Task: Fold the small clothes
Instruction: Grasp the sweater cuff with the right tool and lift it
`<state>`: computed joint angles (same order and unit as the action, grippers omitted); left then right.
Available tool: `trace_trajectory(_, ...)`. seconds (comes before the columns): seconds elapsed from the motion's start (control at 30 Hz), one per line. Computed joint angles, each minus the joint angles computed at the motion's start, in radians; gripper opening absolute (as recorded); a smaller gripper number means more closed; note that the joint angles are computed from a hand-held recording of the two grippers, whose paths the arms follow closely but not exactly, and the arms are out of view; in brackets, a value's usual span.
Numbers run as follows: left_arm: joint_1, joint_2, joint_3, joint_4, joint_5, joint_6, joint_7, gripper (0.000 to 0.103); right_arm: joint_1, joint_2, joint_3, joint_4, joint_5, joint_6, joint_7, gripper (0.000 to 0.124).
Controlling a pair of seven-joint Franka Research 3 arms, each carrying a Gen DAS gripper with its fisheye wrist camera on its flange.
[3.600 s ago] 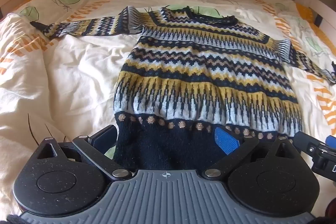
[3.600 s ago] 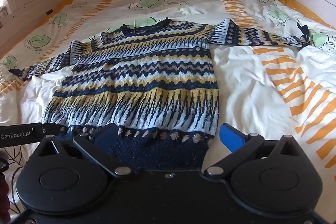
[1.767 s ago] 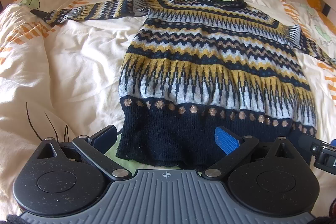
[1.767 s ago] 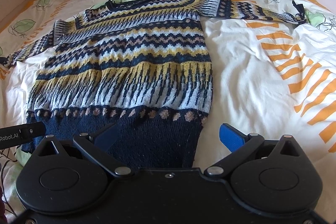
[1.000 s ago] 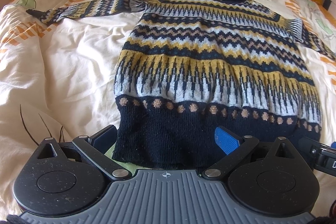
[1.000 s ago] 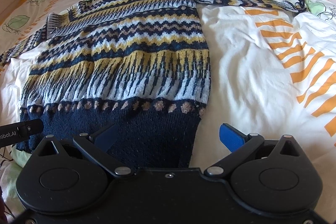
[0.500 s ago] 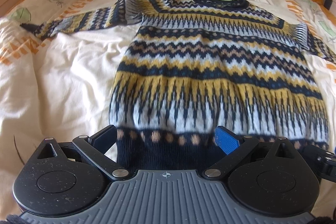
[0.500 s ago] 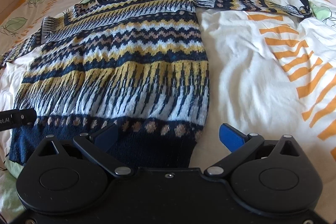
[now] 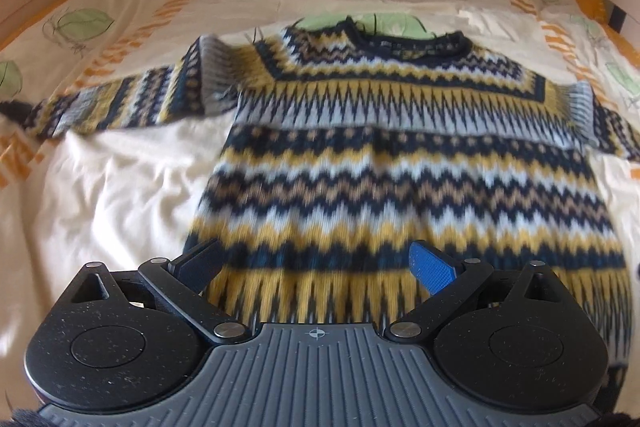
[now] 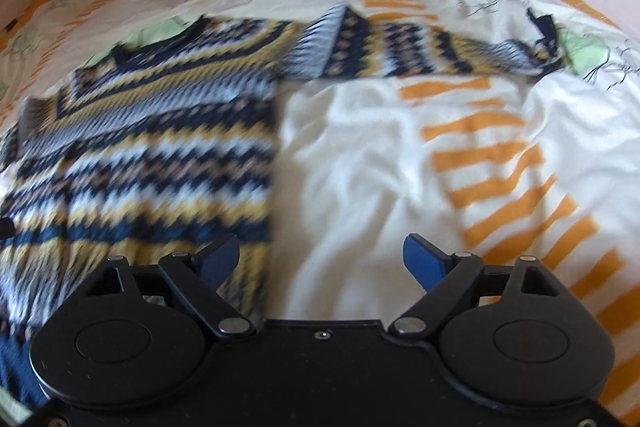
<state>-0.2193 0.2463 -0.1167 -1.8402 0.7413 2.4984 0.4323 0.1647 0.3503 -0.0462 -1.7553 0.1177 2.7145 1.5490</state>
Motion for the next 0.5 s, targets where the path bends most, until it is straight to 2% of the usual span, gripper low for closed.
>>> trace_trajectory(0.1, 0.008, 0.04, 0.009, 0.053, -0.001, 0.026, 0.01, 0.101, -0.014, 0.083, -0.034, 0.119, -0.024, -0.021, 0.023, 0.085)
trace_trajectory(0.2, 0.004, 0.084, 0.028, 0.113, 0.013, 0.047, 0.003, 0.101, -0.033, 0.173, -0.063, 0.251, -0.038, -0.056, 0.059, 0.076)
trace_trajectory(0.33, -0.005, 0.16, 0.045, 0.218, 0.007, 0.032, 0.029, 0.101, -0.056, 0.313, -0.106, 0.466, -0.069, -0.131, 0.131, 0.065)
trace_trajectory(0.5, -0.017, 0.245, 0.06, 0.323, -0.023, 0.008, 0.089, 0.101, -0.083, 0.496, -0.164, 0.755, -0.152, -0.193, 0.219, 0.064)
